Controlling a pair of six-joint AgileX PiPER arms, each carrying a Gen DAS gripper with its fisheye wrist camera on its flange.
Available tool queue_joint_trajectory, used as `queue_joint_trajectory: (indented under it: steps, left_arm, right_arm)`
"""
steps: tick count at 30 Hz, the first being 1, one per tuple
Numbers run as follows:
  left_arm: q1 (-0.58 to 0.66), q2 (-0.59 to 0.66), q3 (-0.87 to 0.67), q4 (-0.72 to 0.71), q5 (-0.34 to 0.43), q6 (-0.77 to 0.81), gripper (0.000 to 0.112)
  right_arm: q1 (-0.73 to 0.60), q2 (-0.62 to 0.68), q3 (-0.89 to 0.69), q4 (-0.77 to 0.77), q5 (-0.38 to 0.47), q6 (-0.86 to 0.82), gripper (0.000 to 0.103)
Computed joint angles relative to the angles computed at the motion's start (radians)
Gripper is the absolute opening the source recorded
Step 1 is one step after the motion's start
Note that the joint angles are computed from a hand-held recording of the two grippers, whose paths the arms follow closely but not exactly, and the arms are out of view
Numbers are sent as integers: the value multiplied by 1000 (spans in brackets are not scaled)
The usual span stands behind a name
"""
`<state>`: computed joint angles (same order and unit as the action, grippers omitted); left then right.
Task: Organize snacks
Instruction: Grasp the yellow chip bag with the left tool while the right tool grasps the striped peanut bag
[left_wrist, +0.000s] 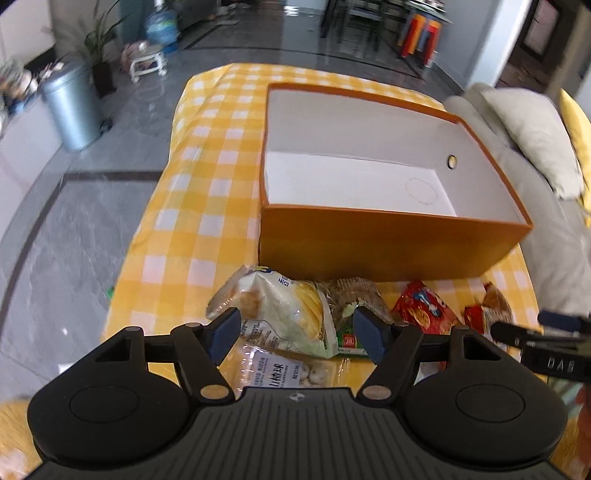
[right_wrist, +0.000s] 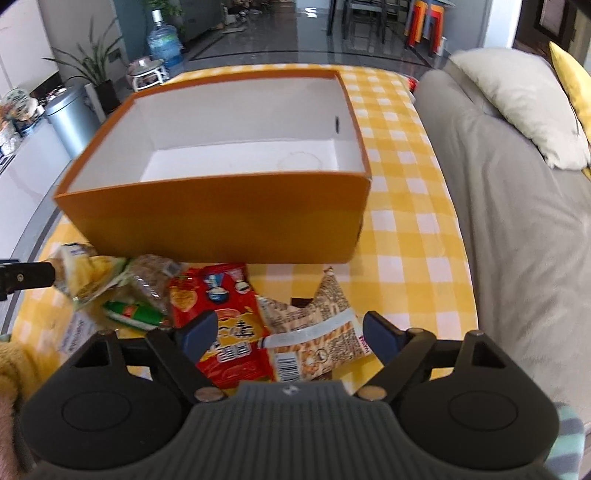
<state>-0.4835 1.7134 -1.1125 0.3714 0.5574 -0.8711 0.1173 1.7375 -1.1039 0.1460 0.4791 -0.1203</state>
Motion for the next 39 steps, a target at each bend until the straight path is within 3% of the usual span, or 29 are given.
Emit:
queue_joint_trajectory:
  steps: [5,15,27,33,39]
  left_arm:
    - [-5,55,-11,65,-8,-136,82]
    - [-11,170,-120,60,72,-149,82]
    - [-12,256,-195,36,131,-122,81]
    - [-16,270,-192,46,131,-123,67]
    - [-22,235,-145,92,99,-152,45]
  right_arm:
    - [-4,43,3,5,-37,10,83]
    - [0,100,2,37,-63,-1,82]
    - [17,137,-10,-115,-76,126,67]
    - [44,134,0,-242,-87,208,59]
    - [59,112,27,-330,-107,262,51]
